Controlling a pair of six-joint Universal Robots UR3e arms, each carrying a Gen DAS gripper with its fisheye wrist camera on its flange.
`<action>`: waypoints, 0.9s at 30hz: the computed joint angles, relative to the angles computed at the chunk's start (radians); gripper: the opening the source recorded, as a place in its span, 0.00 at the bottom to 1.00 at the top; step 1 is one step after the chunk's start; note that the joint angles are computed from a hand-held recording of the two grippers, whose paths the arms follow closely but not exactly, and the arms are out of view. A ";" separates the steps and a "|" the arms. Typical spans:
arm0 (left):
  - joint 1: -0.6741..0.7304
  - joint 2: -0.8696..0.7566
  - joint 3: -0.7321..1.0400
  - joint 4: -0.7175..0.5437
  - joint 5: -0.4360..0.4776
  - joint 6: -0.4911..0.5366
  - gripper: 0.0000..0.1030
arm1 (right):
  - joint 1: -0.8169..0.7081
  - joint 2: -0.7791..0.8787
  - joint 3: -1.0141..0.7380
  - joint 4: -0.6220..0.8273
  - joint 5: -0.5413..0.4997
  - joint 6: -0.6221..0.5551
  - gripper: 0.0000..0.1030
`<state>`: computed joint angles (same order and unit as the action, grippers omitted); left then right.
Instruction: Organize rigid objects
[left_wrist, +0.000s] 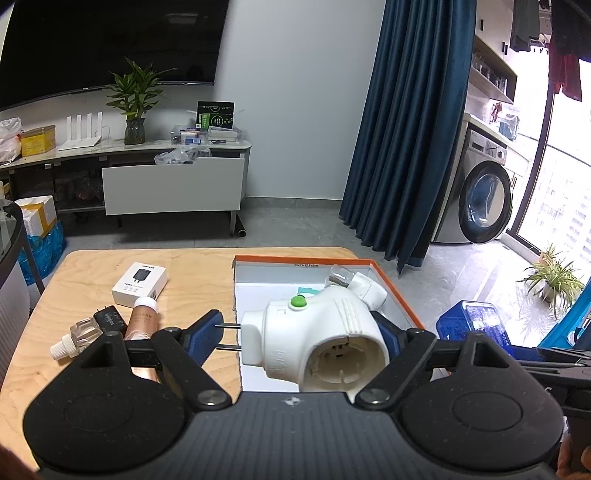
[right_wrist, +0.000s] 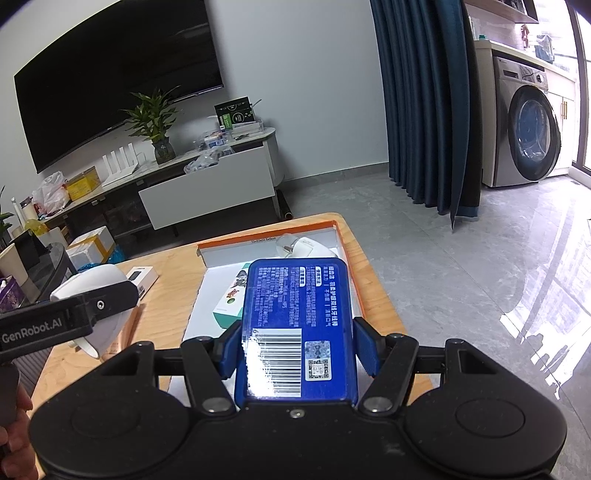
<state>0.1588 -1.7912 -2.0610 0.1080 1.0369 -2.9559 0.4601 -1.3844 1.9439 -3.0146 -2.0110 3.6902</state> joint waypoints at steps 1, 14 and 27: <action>0.000 -0.001 0.000 0.001 0.000 0.000 0.83 | 0.001 0.002 -0.003 0.002 0.001 -0.001 0.73; 0.004 0.005 -0.002 -0.009 -0.008 0.000 0.83 | 0.004 0.011 -0.024 0.016 0.011 -0.013 0.72; 0.006 0.010 -0.017 -0.013 -0.009 0.005 0.83 | 0.003 0.022 -0.030 0.015 0.015 -0.015 0.70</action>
